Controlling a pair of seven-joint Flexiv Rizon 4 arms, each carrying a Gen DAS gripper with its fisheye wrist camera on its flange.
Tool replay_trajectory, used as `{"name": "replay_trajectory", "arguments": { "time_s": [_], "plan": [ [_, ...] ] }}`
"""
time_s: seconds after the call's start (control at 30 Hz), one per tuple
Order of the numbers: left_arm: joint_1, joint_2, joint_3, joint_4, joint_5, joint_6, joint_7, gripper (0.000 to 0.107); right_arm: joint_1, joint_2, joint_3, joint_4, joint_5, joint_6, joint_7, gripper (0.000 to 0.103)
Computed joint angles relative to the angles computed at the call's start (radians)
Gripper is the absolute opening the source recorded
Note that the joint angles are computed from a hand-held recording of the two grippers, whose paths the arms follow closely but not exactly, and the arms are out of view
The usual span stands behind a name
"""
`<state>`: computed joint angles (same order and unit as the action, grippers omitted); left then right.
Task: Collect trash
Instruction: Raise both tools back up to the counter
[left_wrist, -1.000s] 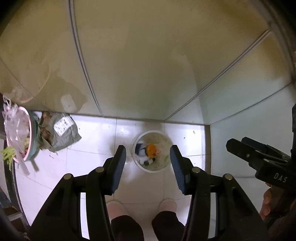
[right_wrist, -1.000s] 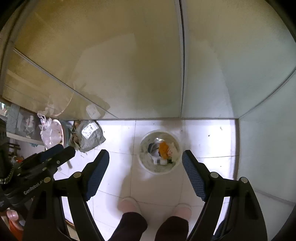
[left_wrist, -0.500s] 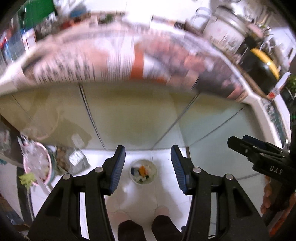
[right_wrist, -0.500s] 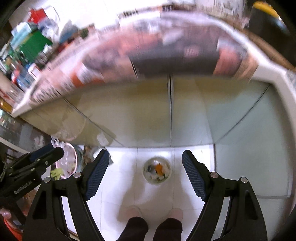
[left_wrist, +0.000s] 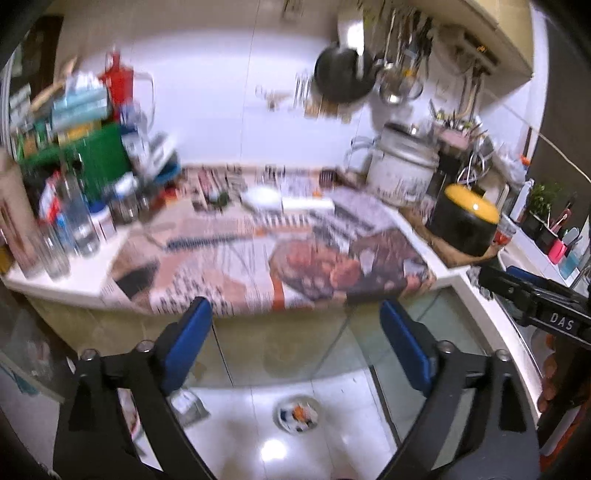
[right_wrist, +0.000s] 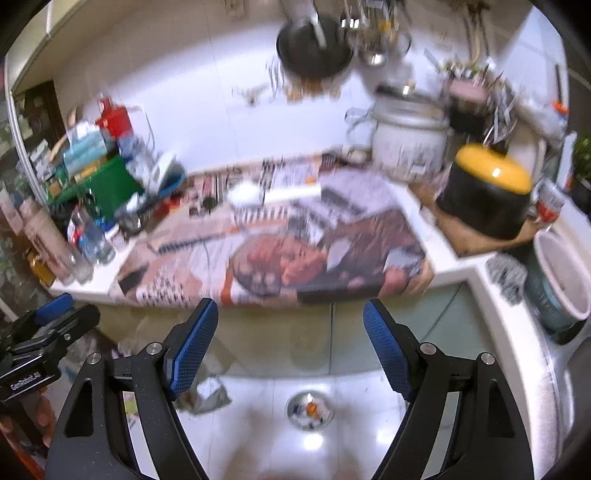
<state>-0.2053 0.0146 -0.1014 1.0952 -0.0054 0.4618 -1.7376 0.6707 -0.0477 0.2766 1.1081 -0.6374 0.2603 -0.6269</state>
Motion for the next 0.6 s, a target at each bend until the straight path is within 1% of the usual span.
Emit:
{"name": "replay_trajectory", "arguments": {
  "time_s": [0.1, 0.2, 0.23, 0.33, 0.4, 0.5, 0.53, 0.57, 0.6],
  "plan": [
    [0.006, 0.002, -0.001, -0.035, 0.02, 0.021, -0.014, 0.102, 0.014, -0.003, -0.002, -0.022, -0.068, 0.006, 0.013, 0.086],
    [0.011, -0.009, 0.0, -0.064, 0.007, 0.031, -0.025, 0.102, 0.02, -0.008, -0.007, -0.035, -0.118, 0.019, 0.011, 0.092],
    [0.013, -0.022, -0.003, -0.088, 0.011, 0.025, -0.032, 0.102, 0.023, -0.01, -0.009, -0.043, -0.128, 0.015, 0.007, 0.096],
    [0.007, -0.07, -0.011, -0.16, 0.031, 0.007, -0.044, 0.102, 0.01, -0.018, -0.028, -0.048, -0.157, 0.046, -0.007, 0.1],
    [-0.006, -0.113, -0.014, -0.223, 0.064, -0.014, -0.059, 0.102, -0.003, -0.022, -0.039, -0.051, -0.152, 0.067, -0.022, 0.1],
    [-0.043, -0.192, -0.007, -0.336, 0.124, -0.04, -0.096, 0.102, -0.043, -0.028, -0.062, -0.049, -0.111, 0.131, -0.059, 0.1],
    [-0.062, -0.23, -0.001, -0.392, 0.153, -0.056, -0.116, 0.102, -0.058, -0.034, -0.069, -0.054, -0.092, 0.154, -0.078, 0.1],
    [-0.089, -0.265, 0.023, -0.445, 0.166, -0.075, -0.127, 0.102, -0.074, -0.043, -0.078, -0.064, -0.065, 0.176, -0.107, 0.1],
    [-0.101, -0.317, 0.015, -0.527, 0.202, -0.103, -0.147, 0.102, -0.092, -0.058, -0.089, -0.083, -0.032, 0.199, -0.147, 0.1]
  ]
}}
